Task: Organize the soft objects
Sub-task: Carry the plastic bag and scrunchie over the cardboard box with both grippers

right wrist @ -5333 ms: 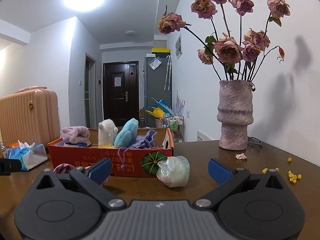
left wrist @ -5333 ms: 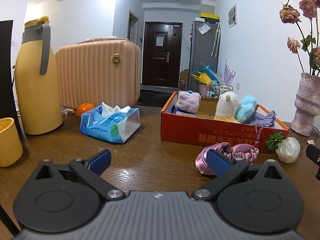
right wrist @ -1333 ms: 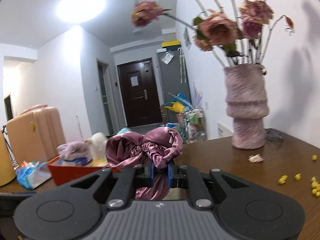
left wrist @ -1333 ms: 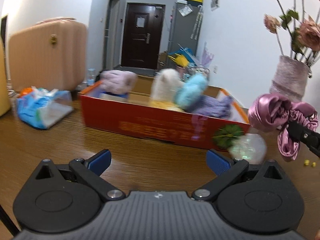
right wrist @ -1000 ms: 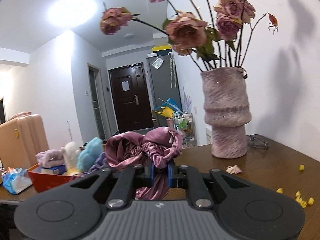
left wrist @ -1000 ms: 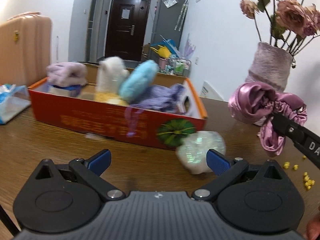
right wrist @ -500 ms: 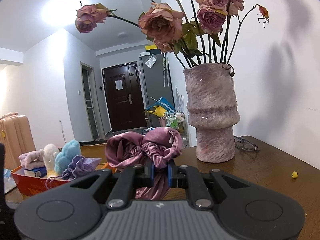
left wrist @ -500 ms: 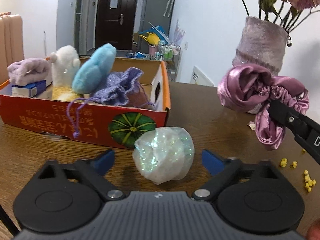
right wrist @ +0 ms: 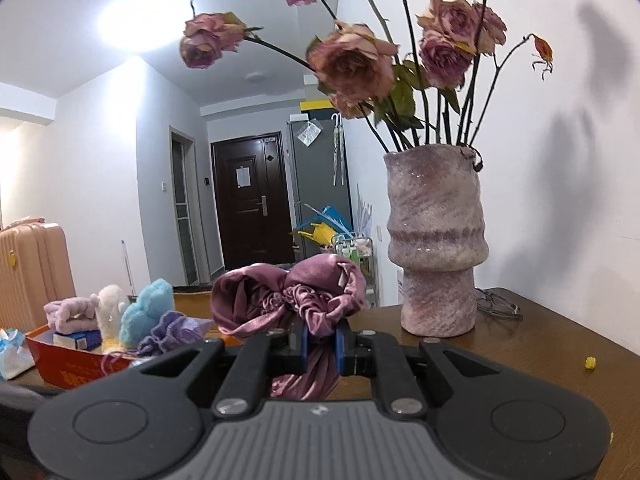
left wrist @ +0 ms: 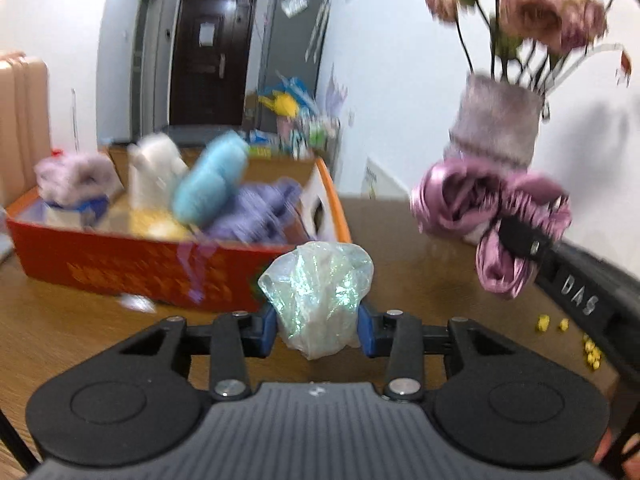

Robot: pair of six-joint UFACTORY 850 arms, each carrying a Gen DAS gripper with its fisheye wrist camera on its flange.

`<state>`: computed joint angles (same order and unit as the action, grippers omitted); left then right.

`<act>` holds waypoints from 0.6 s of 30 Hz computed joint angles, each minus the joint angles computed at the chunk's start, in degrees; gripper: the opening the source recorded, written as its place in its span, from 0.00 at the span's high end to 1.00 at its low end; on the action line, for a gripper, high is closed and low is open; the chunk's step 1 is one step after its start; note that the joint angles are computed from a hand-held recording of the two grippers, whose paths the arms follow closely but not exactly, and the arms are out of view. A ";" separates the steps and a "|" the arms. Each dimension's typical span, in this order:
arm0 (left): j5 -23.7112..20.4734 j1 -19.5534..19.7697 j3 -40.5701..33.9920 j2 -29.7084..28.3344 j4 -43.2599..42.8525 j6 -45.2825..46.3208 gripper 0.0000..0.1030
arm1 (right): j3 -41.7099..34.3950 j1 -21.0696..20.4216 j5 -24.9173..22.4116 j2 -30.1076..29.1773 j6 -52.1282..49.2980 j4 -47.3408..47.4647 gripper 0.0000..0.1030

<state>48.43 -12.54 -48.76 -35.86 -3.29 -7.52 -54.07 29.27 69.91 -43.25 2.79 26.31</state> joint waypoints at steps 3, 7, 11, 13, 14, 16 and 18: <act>3.72 2.08 2.30 1.89 1.09 -0.83 0.62 | -0.97 1.27 0.57 -0.43 -0.50 1.26 0.89; 6.81 4.90 3.39 3.36 1.13 -1.00 0.62 | -3.44 3.07 0.88 -1.51 -1.08 3.08 0.88; 7.74 7.25 2.40 3.17 0.25 -0.90 0.62 | -7.13 4.40 -0.02 -3.16 -1.84 5.19 0.88; 8.41 8.08 1.28 2.39 -1.24 0.13 0.62 | -9.30 4.92 -0.66 -4.20 -2.33 6.18 0.89; 8.80 8.57 1.05 2.19 -1.77 0.66 0.62 | -10.43 5.15 -1.00 -4.75 -2.69 6.72 0.89; 9.08 9.75 0.00 1.41 -2.19 1.43 0.62 | -12.71 5.53 -1.63 -5.88 -3.56 7.77 0.88; 9.23 10.39 -1.43 0.38 -3.33 2.70 0.62 | -14.99 5.76 -2.24 -7.02 -4.29 8.68 0.88</act>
